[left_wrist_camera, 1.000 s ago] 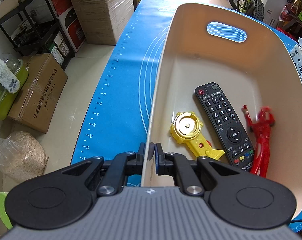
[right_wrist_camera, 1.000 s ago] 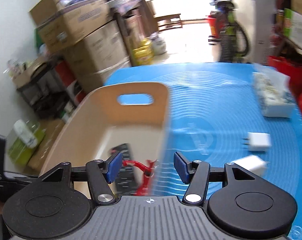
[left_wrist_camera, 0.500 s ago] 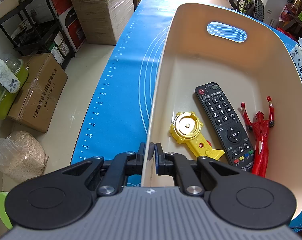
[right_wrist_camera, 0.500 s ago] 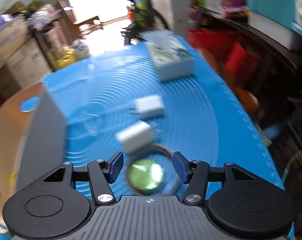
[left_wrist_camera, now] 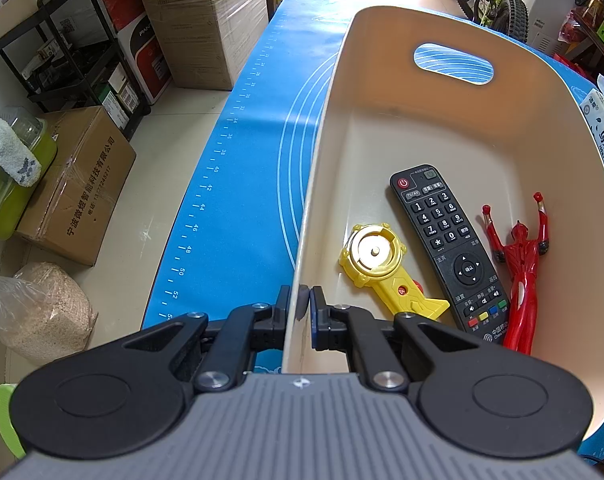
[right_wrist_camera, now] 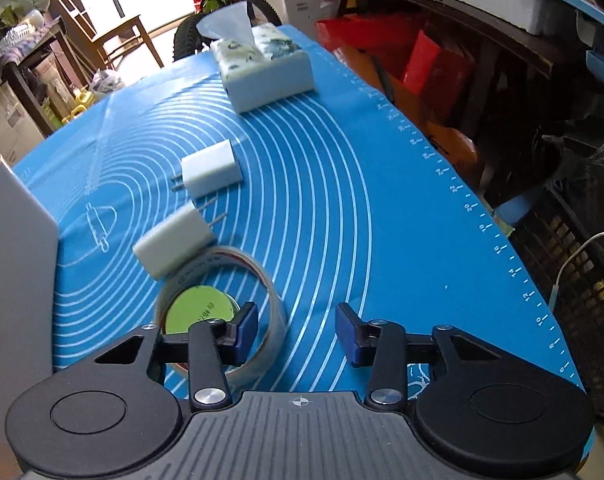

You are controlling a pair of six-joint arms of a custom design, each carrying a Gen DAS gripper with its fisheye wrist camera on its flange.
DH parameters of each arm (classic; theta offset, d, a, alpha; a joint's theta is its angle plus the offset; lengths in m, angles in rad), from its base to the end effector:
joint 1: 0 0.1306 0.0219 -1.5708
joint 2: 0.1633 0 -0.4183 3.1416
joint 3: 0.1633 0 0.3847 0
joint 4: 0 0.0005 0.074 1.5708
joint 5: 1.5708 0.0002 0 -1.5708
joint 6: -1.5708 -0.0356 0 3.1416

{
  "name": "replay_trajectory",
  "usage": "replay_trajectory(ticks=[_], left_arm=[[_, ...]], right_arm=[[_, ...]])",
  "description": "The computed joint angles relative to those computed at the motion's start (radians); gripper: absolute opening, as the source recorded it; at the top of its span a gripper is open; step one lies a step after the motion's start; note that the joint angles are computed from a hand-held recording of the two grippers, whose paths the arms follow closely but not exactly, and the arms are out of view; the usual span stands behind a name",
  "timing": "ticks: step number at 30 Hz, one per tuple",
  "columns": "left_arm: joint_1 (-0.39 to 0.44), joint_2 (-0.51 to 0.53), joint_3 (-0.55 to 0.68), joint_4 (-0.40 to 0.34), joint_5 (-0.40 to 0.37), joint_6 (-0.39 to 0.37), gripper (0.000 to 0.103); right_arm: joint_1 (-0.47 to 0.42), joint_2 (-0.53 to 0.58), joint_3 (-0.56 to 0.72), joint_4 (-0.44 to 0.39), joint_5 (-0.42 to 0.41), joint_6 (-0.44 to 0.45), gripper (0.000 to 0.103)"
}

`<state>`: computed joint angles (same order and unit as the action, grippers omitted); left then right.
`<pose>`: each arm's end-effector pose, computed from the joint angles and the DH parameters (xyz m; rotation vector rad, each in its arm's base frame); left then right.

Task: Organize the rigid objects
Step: 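Move the right tool to the clear tape roll and grasp its edge, then lift the tape roll into the basket and release it onto the remote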

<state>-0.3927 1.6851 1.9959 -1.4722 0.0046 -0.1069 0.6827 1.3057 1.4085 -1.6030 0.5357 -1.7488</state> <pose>0.5044 -0.2097 0.5499 0.6776 2.6505 -0.0871 0.2983 0.2185 0.4818 1.3485 2.2356 -0.1627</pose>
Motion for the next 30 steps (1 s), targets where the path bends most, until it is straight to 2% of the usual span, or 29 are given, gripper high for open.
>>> replay_trajectory(ticks=[5, 9, 11, 15, 22, 23, 24, 30], left_arm=[[0.0, 0.0, 0.001, -0.001, -0.002, -0.002, 0.011], [0.0, 0.0, 0.001, -0.001, -0.001, -0.002, 0.011], [0.001, -0.001, 0.001, -0.001, -0.002, -0.003, 0.011], [0.001, -0.001, 0.002, -0.001, -0.002, -0.004, 0.011], [0.002, -0.001, 0.002, -0.001, -0.002, -0.005, 0.011], [0.002, -0.002, 0.001, -0.001, -0.002, -0.004, 0.011], [0.002, -0.002, 0.001, -0.001, -0.002, -0.004, 0.011], [0.001, -0.002, 0.0, -0.002, -0.004, -0.005, 0.011]], right_arm=[[0.0, 0.03, 0.024, -0.033, 0.013, 0.042, 0.052], [0.004, 0.044, 0.033, -0.054, 0.027, 0.042, 0.051], [0.008, 0.051, 0.037, -0.063, 0.034, 0.05, 0.042], [0.013, 0.048, 0.033, -0.069, 0.044, 0.037, 0.039], [0.021, 0.046, 0.028, -0.071, 0.056, 0.022, 0.027], [0.023, 0.043, 0.025, -0.06, 0.058, 0.027, 0.019], [0.025, 0.033, 0.015, -0.033, 0.063, 0.041, 0.017], [0.036, 0.029, 0.006, -0.031, 0.077, 0.031, 0.017]])
